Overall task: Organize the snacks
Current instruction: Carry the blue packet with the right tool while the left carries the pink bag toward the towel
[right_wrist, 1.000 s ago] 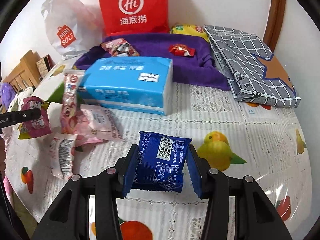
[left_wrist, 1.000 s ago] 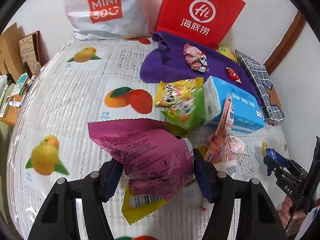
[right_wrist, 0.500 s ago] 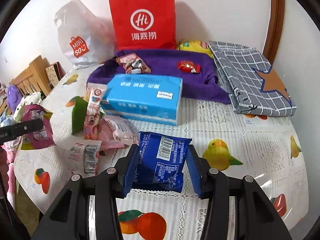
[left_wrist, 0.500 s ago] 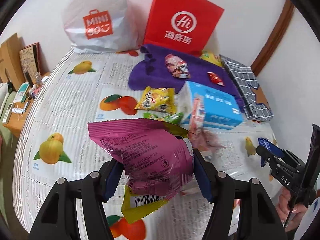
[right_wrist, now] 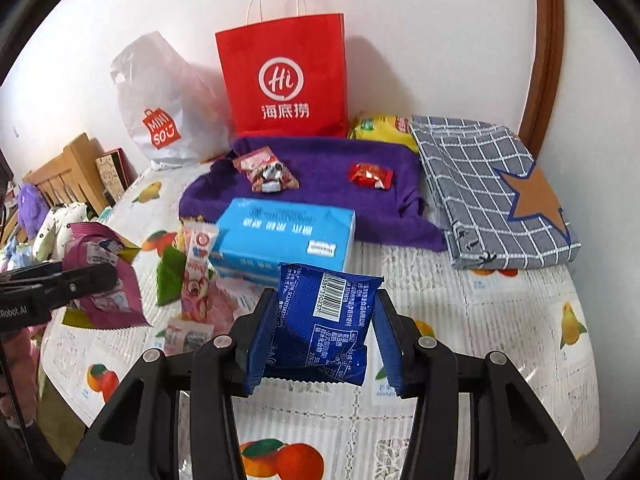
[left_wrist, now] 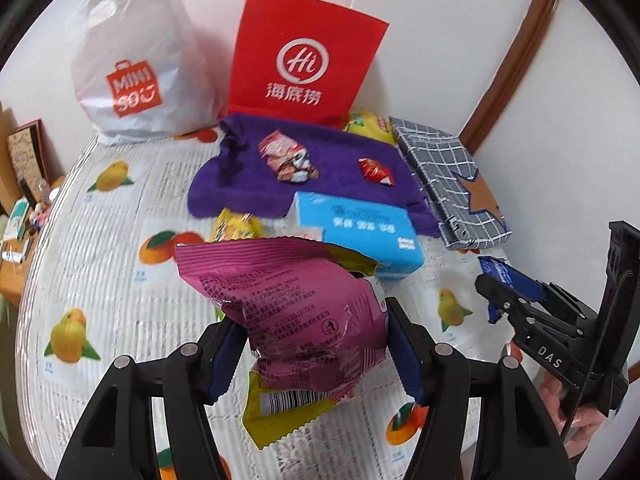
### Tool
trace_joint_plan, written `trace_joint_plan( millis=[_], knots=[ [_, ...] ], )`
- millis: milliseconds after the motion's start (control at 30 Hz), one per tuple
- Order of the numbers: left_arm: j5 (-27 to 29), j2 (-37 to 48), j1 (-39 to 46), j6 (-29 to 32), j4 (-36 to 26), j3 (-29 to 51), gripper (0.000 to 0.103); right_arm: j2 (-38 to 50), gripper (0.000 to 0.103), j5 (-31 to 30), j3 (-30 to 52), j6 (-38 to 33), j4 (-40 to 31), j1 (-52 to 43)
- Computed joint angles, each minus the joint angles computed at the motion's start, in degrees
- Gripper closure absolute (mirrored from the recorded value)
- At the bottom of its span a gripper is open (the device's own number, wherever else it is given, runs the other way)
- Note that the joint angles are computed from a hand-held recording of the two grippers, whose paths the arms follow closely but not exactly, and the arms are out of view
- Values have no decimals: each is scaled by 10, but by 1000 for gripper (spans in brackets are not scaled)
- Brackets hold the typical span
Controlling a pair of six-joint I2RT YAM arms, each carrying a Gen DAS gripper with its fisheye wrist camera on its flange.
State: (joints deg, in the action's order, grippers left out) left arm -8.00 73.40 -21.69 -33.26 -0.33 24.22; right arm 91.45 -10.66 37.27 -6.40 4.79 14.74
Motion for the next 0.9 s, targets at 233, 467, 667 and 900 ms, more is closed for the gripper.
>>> trace_joint_plan(
  millis=[233, 467, 667, 900],
  knots=[
    [12, 29, 15, 26, -15, 54, 39, 25, 55, -3, 52, 8, -20, -5],
    [23, 68, 35, 50, -23, 110, 39, 51, 55, -7, 102, 13, -27, -5],
    [38, 110, 59, 73, -26, 159, 39, 80, 55, -4, 154, 19, -36, -5],
    [53, 168, 87, 92, -31, 217, 39, 126, 55, -2, 217, 18, -45, -8]
  ],
)
